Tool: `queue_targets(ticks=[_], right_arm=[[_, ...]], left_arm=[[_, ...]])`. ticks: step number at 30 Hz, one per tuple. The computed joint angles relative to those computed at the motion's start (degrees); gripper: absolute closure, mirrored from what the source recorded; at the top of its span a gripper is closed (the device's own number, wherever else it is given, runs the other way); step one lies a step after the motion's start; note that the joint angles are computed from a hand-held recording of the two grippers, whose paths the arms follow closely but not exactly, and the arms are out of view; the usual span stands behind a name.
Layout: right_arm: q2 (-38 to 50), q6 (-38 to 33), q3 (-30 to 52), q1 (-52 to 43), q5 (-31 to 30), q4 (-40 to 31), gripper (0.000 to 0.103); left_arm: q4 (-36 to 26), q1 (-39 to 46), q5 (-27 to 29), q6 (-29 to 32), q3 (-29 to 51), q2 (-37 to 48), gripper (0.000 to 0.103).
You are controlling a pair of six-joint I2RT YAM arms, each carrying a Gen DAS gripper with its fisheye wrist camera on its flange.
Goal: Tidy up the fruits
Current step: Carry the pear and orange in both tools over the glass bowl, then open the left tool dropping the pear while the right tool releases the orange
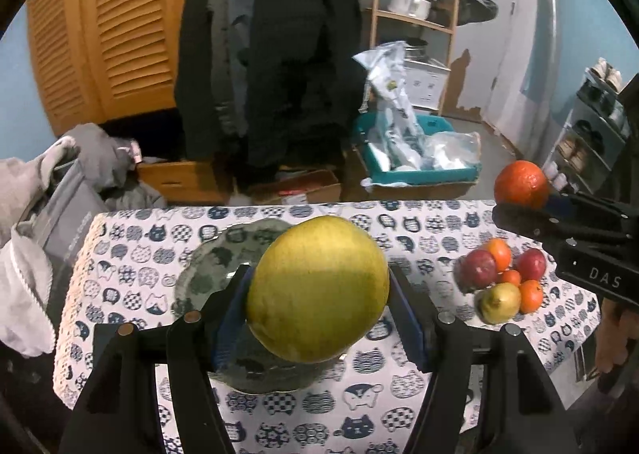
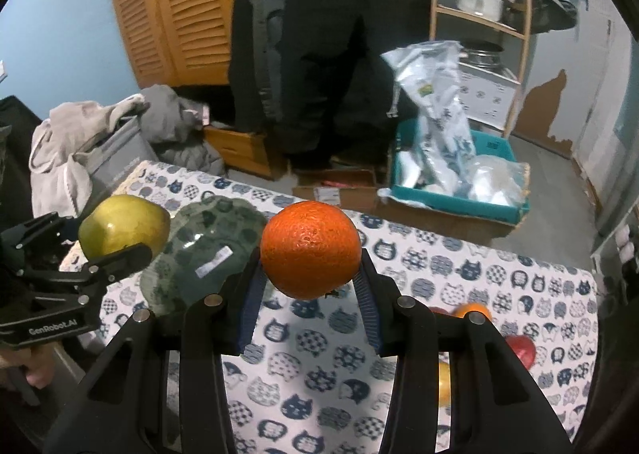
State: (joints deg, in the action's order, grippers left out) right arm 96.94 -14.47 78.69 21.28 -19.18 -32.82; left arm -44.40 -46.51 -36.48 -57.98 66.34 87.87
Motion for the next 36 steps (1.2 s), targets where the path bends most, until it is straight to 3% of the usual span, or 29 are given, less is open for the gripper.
queue_targets(ticks=[16,22,27,36], right_arm=[[13.7,3.3,8.6,8.7,2.7,-0.4,0.060],[19.6,3.7,12.6,10.7,2.7,-2.2,0.060],[23.9,4.1,16.1,12.0,1.7,-3.8,0.060],[30.0,3.5,19.9,14.5,2.6,-5.0,0.060]], left_arm=[[4.0,8.4,4.3,-0.3,-11.5,-4.6,0.036],[9.9,13.1,8.9,1.2,-16.7,-4.6,0.036],[15.7,17.1,14.4,1.8,-20.5,-2.0,0.036],[19.9,19.9,18.3,2.5,-23.3,3.9,0.036]])
